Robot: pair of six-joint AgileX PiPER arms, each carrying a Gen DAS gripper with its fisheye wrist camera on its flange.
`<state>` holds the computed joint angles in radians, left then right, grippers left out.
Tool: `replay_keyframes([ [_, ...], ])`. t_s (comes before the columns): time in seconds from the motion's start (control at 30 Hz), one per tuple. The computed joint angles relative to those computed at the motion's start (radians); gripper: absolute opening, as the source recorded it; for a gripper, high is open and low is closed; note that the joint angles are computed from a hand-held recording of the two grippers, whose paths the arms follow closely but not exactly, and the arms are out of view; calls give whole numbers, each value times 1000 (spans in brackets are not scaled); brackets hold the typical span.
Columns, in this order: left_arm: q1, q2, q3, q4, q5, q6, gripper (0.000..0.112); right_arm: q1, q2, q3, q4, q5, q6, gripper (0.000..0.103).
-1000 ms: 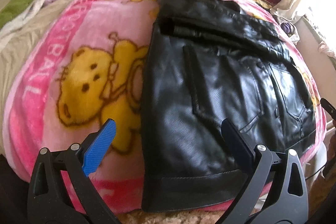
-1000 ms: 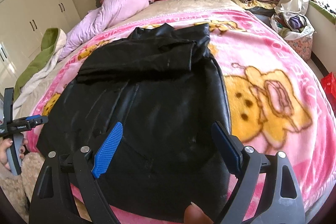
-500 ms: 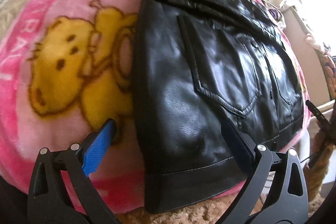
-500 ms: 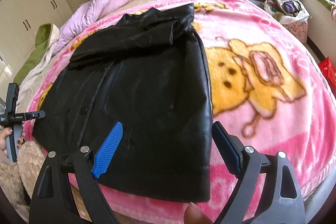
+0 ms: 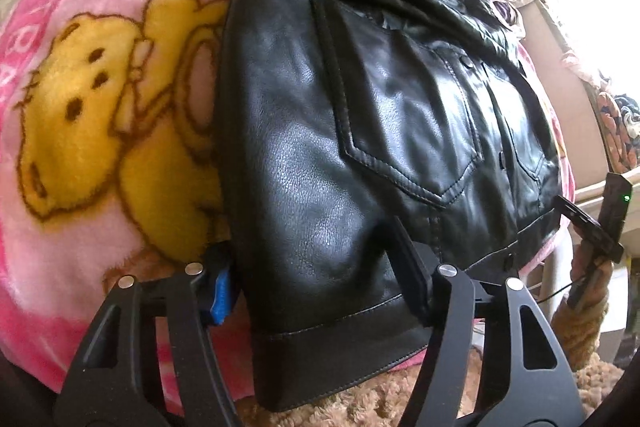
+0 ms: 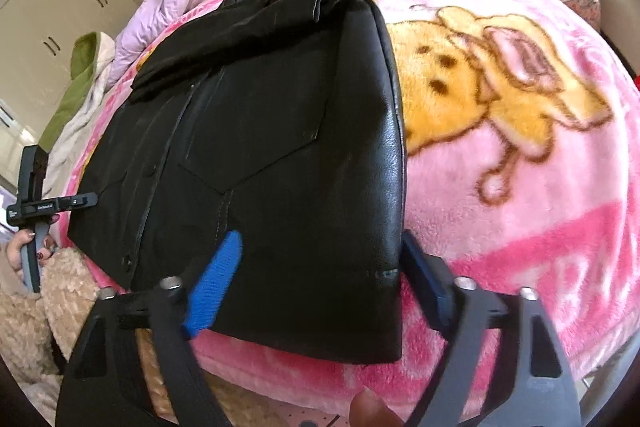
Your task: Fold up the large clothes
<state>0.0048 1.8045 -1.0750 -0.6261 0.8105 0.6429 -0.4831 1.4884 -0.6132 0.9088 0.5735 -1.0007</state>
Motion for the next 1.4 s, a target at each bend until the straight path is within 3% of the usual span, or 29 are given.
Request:
replay_keyframes([
  [0.1,8,6,-4,-12,8,6,55,-30,44,-11,64,21,-75,59],
  [0.2,-12,-14,10,12,-14,-5,43,-50,32,5,100,26,-119,50],
  [0.33,-40,-49,35,43,-52,-17,30,-122,1,39,191,81,-249,19],
  [0.43,-27,-81,62,9,-68,24,18,-155,-58,68,232,118,-315,11],
  [0.57,16,-115,97,-95,-58,116,10,-228,-128,76,235,218,-330,9],
  [0.73,108,-176,128,-238,27,248,9,-325,-191,61,222,343,-316,9],
  [0.97,164,-270,100,-314,125,292,8,-454,-300,44,236,508,-308,8],
  [1.4,101,-278,8,-344,50,172,8,-414,-215,-70,381,506,-201,8],
])
